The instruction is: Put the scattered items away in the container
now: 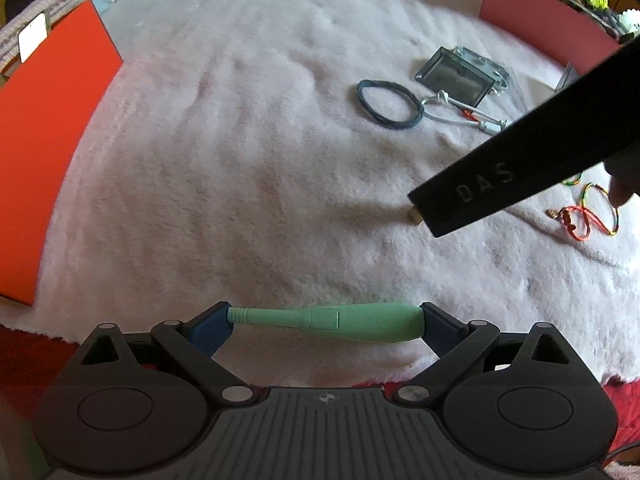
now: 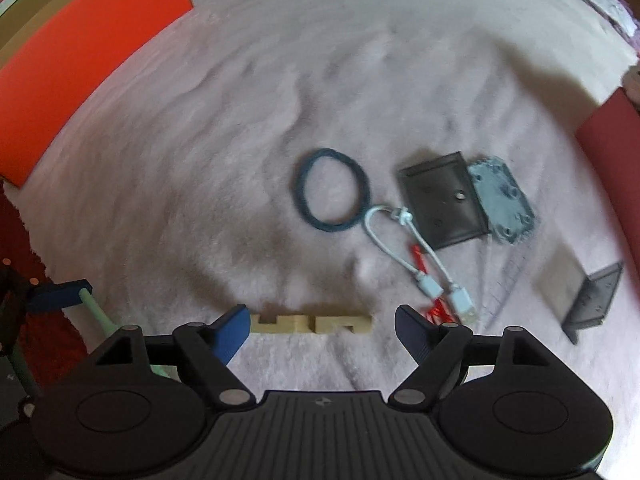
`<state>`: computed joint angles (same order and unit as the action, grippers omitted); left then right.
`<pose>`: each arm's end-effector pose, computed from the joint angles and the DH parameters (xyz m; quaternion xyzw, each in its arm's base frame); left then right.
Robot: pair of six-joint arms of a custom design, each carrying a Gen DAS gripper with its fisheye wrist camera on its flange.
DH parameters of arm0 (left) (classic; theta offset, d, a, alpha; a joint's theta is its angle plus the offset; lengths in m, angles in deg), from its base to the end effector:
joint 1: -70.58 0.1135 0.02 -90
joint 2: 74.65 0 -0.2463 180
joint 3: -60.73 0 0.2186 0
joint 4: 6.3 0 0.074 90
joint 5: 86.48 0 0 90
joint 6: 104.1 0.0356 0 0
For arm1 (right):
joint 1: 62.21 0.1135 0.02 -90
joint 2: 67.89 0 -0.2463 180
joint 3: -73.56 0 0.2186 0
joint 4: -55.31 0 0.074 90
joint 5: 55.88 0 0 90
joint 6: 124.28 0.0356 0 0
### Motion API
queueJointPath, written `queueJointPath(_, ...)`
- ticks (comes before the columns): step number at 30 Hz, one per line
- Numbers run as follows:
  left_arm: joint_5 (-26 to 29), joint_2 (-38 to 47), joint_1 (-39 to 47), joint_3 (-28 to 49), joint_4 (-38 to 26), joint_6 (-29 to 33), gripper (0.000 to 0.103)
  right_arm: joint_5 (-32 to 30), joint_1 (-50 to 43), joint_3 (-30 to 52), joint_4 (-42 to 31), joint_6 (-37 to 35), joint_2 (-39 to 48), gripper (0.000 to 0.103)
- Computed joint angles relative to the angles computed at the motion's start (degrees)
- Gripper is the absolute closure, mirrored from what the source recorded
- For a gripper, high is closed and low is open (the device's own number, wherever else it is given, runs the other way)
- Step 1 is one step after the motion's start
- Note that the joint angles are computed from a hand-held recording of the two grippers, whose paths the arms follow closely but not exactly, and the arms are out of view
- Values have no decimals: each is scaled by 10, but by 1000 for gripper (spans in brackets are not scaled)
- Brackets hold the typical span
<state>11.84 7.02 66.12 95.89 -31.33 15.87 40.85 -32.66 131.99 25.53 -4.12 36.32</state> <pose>0.1684 -0.0183 0.0950 0.3025 0.9369 -0.0345 0.1718 0.2284 0.1247 0.0897 0.0126 0.9903 0.0120 0.1378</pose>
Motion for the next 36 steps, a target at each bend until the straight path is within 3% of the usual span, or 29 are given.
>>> queueJointPath(12, 7, 1, 32, 17, -18, 31, 5, 10, 31, 15, -10, 12, 8, 17)
queueJointPath(14, 8, -7, 33, 15, -25, 36, 5, 19, 35, 18, -6, 4, 18, 25)
queueJointPath(18, 15, 28, 48, 39, -14, 56, 5, 7, 23, 6, -7, 7, 7, 25)
queueJointPath(27, 25, 16, 33, 83, -55, 55, 5, -2, -2, -39, -71, 61, -93, 25)
queueJointPath(36, 43, 25, 10, 159, -115, 71, 5, -1, -26, -97, -216, 176, -285, 25)
